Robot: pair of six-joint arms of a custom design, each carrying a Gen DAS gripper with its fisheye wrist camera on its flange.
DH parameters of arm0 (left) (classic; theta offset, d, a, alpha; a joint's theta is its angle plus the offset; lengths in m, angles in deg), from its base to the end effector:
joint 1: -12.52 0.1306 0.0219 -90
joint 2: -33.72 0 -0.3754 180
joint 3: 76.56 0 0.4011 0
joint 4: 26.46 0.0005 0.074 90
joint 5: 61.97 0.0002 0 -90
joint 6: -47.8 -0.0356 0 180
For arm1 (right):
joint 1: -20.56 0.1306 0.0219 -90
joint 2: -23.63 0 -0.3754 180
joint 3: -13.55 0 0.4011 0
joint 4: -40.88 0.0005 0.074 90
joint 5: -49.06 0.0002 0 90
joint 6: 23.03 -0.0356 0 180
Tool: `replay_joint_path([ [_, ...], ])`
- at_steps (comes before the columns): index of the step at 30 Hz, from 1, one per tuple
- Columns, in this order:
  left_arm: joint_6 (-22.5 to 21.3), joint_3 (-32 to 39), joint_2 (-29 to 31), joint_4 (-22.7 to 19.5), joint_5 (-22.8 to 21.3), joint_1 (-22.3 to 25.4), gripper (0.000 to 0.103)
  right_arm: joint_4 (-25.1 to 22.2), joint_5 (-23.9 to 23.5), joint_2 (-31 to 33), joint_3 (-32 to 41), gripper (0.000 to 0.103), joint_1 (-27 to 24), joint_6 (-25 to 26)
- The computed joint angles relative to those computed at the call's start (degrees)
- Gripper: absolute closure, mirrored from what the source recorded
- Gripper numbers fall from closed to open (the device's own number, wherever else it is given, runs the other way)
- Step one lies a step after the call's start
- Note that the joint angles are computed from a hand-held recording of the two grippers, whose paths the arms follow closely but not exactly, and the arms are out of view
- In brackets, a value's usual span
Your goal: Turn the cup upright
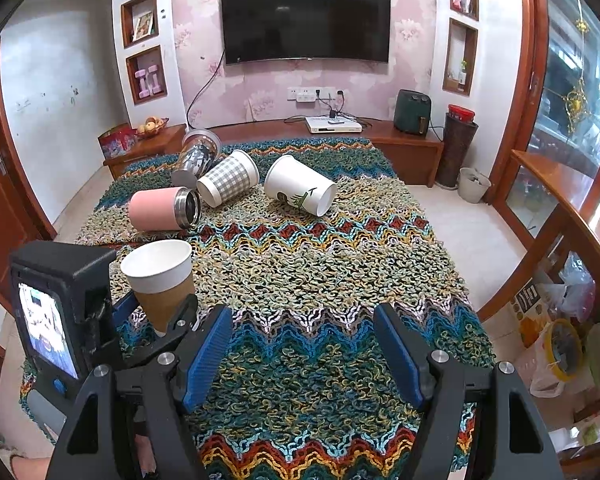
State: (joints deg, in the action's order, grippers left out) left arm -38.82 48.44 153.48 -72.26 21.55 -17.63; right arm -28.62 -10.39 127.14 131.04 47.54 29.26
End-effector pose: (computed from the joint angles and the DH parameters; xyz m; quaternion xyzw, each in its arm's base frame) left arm 0.5990 -0.3438 0.4219 0.1870 0.8877 -0.0713 0.4146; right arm 0.5056 0.2365 0.5061 0.1639 0.9100 -0.0596 0.3762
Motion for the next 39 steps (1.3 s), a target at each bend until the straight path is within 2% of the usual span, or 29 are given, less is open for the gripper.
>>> replay_joint_path([
  [11, -0.87, -3.38, -2.1, 1.56, -0.83, -0.62, 0.038, 0.04, 0.8, -0.3, 0.05, 0.03, 0.56, 0.03],
  [19, -0.09, -3.91, -2.64, 0.52, -0.24, -0.39, 0.038, -0.2, 1.17, -0.7, -0.1, 0.03, 0.69, -0.48],
  [26, -1.29, -6.25, -4.19, 0.33, 0.22, -0.61, 0.037, 0.2, 1.21, -1.15, -0.49, 0.03, 0.73, -0.78],
  [28, -1.38, -5.95, -4.05, -0.19, 0.25, -0.65, 0.036, 0.32, 1.25, -1.28, -0.6, 0.03, 0.82, -0.69],
  [33, -0.66, -5.65, -4.19, -1.06, 0.52, -0.55, 0.019, 0.5, 1.63, -1.52, -0.7, 0.03, 1.17, -0.68],
  [39, -0.32, -6.02, -5.22, -2.18, 0.38, -0.58, 0.017, 0.71, 1.74, -1.96, -0.97, 0.03, 1.46, -0.94],
])
